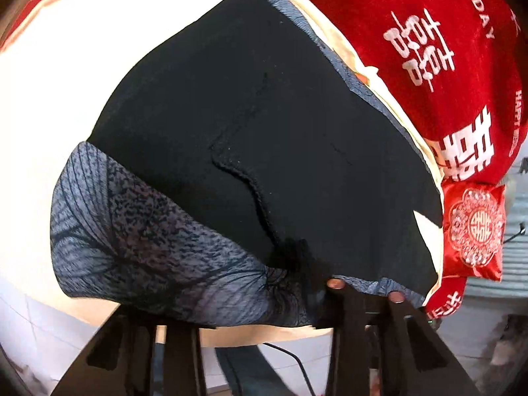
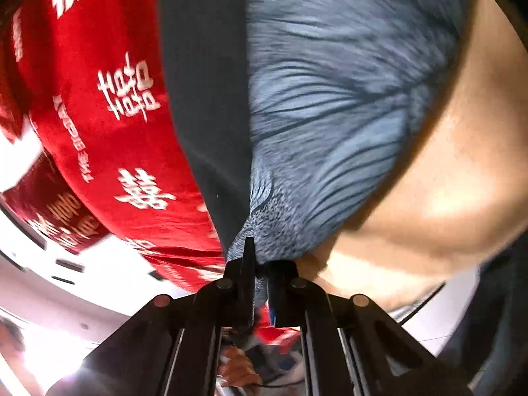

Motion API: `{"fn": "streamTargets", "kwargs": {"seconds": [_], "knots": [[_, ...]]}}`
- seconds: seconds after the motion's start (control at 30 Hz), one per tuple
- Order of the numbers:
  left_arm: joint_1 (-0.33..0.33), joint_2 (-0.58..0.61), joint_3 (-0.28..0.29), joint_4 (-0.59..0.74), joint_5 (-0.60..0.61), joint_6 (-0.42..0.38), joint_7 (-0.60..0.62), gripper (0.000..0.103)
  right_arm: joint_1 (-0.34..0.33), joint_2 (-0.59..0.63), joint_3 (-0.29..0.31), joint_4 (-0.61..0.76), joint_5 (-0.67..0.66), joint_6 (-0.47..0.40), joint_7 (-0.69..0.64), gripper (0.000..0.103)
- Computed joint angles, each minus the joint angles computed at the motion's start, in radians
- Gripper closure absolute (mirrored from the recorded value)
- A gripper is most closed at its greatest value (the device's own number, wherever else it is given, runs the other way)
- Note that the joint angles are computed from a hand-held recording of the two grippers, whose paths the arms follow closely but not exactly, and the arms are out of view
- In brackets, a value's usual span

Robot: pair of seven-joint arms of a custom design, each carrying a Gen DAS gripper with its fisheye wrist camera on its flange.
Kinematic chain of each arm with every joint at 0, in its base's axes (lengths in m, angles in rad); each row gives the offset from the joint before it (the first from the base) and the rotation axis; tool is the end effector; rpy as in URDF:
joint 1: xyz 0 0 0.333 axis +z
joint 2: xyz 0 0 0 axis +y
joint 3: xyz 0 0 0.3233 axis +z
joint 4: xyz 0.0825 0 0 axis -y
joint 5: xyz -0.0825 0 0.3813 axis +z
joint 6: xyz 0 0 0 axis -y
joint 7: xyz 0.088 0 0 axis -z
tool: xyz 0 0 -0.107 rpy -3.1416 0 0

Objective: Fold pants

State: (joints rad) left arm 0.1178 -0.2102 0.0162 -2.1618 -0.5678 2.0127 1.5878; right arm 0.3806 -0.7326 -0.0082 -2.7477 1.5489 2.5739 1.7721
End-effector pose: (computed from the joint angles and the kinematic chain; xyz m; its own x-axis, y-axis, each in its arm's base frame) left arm 0.4954 0.0351 0.5085 0.2943 -0.8132 0.5021 -0.9390 -0.3438 -0.0065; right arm 0.3314 0.1115 0.4802 -0.5392 -0.0489 -0.8408 -0.6729 0.6253 0.3952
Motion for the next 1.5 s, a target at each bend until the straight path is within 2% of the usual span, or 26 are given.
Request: {"fn": "streamTargets", "kwargs": {"seconds": [0.07, 0.13, 0.23, 0.33, 0.43, 0.53, 0.73, 0.9, 0.97, 1.0, 1.03, 1.07, 1.1, 1.13, 1.2, 1.23, 1.27, 1.33, 1.4, 1.5], "knots": [[-0.001, 0.011, -0.001, 0.038, 0.015, -0.024, -0.002, 0.071, -0.036, 0.02, -0.018, 0.082, -0.289, -0.099, 0.109, 0.097], [-0.002, 0.024, -0.003, 0.084, 0.02, -0.038, -0.004, 0.071, -0.054, 0.081, -0.049, 0.207, -0.499, -0.211, 0.128, 0.097], [-0.006, 0.059, -0.011, 0.17, 0.023, -0.04, -0.015, 0.071, -0.057, 0.196, -0.096, 0.403, -0.669, -0.357, 0.074, 0.097], [-0.01, 0.122, -0.023, 0.273, 0.016, -0.021, -0.015, 0.071, -0.059, 0.355, -0.147, 0.616, -0.729, -0.48, 0.001, 0.097], [-0.011, 0.226, -0.043, 0.402, 0.006, 0.005, -0.026, 0.071, -0.109, 0.502, -0.16, 0.786, -0.728, -0.599, -0.084, 0.097], [-0.018, 0.371, -0.075, 0.568, 0.083, 0.039, -0.079, 0.071, -0.149, 0.718, -0.162, 1.024, -0.725, -0.717, -0.128, 0.096], [-0.033, 0.662, -0.109, 0.871, 0.252, 0.045, -0.22, 0.07, -0.266, 1.147, -0.095, 1.498, -0.73, -0.932, -0.149, 0.095], [-0.04, 0.796, -0.115, 0.989, 0.361, 0.019, -0.319, 0.07, -0.325, 1.374, -0.018, 1.743, -0.748, -0.995, -0.096, 0.093], [-0.043, 0.825, -0.12, 1.041, 0.395, -0.019, -0.338, 0.07, -0.349, 1.408, 0.015, 1.774, -0.742, -1.004, -0.076, 0.09], [-0.044, 0.829, -0.122, 1.06, 0.411, -0.04, -0.341, 0.066, -0.362, 1.413, 0.031, 1.785, -0.741, -1.015, -0.069, 0.086], [-0.046, 0.815, -0.121, 1.058, 0.432, -0.054, -0.335, 0.061, -0.374, 1.401, 0.048, 1.779, -0.74, -1.013, -0.085, 0.068], [-0.054, 0.792, -0.115, 1.038, 0.459, -0.041, -0.335, 0.047, -0.382, 1.394, 0.063, 1.781, -0.746, -1.009, -0.098, 0.039], [-0.064, 0.779, -0.108, 1.032, 0.49, -0.034, -0.341, 0.033, -0.386, 1.377, 0.075, 1.777, -0.759, -1.004, -0.11, 0.027], [-0.079, 0.754, -0.094, 1.013, 0.537, -0.02, -0.345, 0.029, -0.386, 1.357, 0.082, 1.776, -0.783, -1.001, -0.121, 0.022], [-0.078, 0.716, -0.1, 0.982, 0.556, 0.0, -0.333, 0.028, -0.36, 1.316, 0.082, 1.781, -0.884, -0.988, -0.139, 0.022], [-0.078, 0.706, -0.102, 0.979, 0.561, -0.012, -0.33, 0.028, -0.349, 1.29, 0.085, 1.765, -0.924, -0.975, -0.152, 0.029], [-0.081, 0.707, -0.102, 0.985, 0.571, -0.027, -0.33, 0.028, -0.345, 1.259, 0.096, 1.731, -0.936, -0.959, -0.173, 0.046], [-0.09, 0.725, -0.108, 1.003, 0.588, -0.057, -0.305, 0.028, -0.321, 1.253, 0.113, 1.74, -0.977, -0.973, -0.213, 0.058], [-0.115, 0.766, -0.106, 1.049, 0.618, -0.088, -0.311, 0.028, -0.285, 1.284, 0.117, 1.781, -1.045, -0.999, -0.262, 0.06], [-0.152, 0.824, -0.096, 1.087, 0.659, -0.083, -0.344, 0.028, -0.256, 1.328, 0.115, 1.797, -1.095, -0.976, -0.302, 0.061]]}}
